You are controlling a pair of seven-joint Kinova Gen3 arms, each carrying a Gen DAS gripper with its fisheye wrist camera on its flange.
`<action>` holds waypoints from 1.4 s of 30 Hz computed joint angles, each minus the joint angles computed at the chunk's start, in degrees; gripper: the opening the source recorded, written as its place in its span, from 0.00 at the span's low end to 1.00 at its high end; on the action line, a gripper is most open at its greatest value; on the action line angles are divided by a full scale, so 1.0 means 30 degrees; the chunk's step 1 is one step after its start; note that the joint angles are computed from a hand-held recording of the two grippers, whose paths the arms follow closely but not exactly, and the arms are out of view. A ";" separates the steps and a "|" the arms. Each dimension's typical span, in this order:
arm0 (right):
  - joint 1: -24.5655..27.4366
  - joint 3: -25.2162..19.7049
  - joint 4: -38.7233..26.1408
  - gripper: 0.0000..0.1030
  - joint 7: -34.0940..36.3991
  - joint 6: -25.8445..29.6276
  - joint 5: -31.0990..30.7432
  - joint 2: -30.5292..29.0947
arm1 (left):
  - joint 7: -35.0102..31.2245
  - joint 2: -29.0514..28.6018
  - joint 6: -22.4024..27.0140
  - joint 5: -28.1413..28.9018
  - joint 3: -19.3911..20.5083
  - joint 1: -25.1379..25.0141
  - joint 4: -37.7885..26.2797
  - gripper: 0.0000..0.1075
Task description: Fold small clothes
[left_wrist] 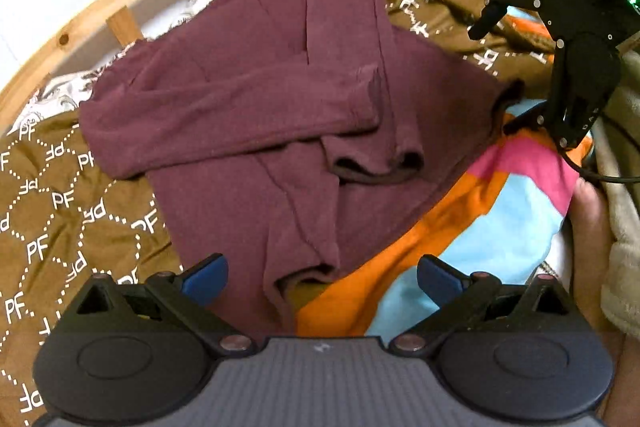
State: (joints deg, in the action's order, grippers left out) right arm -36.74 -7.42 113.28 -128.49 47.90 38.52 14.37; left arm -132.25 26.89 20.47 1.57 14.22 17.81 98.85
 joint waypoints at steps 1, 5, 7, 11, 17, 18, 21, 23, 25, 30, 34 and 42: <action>0.0081 -0.0011 -0.0158 0.94 0.0247 0.0076 -0.0115 0.0241 | 0.0224 0.0057 0.0193 -0.0120 -0.0277 0.0256 -0.0132 0.95; 0.0067 0.0123 -0.0336 0.93 0.1058 -0.0018 0.0122 0.0737 | 0.0354 0.0247 0.0648 -0.0117 -0.0341 0.0211 -0.0499 0.95; 0.0045 0.0272 -0.0271 0.93 0.1030 -0.0192 0.0266 0.0783 | 0.0437 0.0288 0.0772 -0.0131 -0.0405 0.0232 -0.0592 0.95; 0.0043 0.0493 0.0034 0.55 0.0252 -0.0604 0.0718 0.0725 | 0.0803 0.0397 0.0992 -0.0242 -0.0643 0.0423 -0.0842 0.95; 0.2459 -0.2743 0.0685 0.07 -0.1673 -0.0813 0.2669 0.0390 | 0.1372 0.0490 0.1198 -0.0386 -0.0892 0.0592 -0.1082 0.95; 0.2480 -0.2568 0.1092 0.06 -0.2450 -0.1459 0.3039 -0.0030 | 0.1528 0.0511 0.1213 -0.0465 -0.0995 0.0708 -0.1112 0.95; 0.2553 -0.1227 0.2202 0.06 -0.4780 -0.3789 0.3133 -0.1885 | 0.2261 0.0745 0.1451 -0.0989 -0.1565 0.1316 -0.1433 0.95; 0.1968 0.0529 0.2978 0.06 -0.6333 -0.5343 0.3044 -0.3221 | 0.3340 0.1202 0.2105 -0.1821 -0.1608 0.1488 -0.2096 0.95; 0.1990 0.1501 0.3831 0.06 -0.7887 -0.6865 0.3560 -0.4216 | 0.4698 0.1776 0.2937 -0.2470 -0.3024 0.2807 -0.2989 0.93; 0.3353 0.0490 0.4568 0.06 -1.1770 -0.7634 0.6037 -0.4498 | 0.6987 0.2714 0.4265 -0.3343 -0.4143 0.3676 -0.4404 0.87; 0.3692 -0.0420 0.4688 0.06 -1.3854 -0.7152 0.7719 -0.4263 | 0.8694 0.1895 0.2045 -0.5049 -0.4749 0.4359 -0.2695 0.74; 0.3295 -0.1056 0.5125 0.06 -1.6693 -0.5605 1.0267 -0.3937 | 1.0907 0.0165 -0.2768 -0.7084 -0.5420 0.4747 0.0425 0.06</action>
State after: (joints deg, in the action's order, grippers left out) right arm -26.86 -10.59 128.65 -178.57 31.09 69.32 2.56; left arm -99.53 27.38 12.17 -19.69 -2.04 32.06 100.13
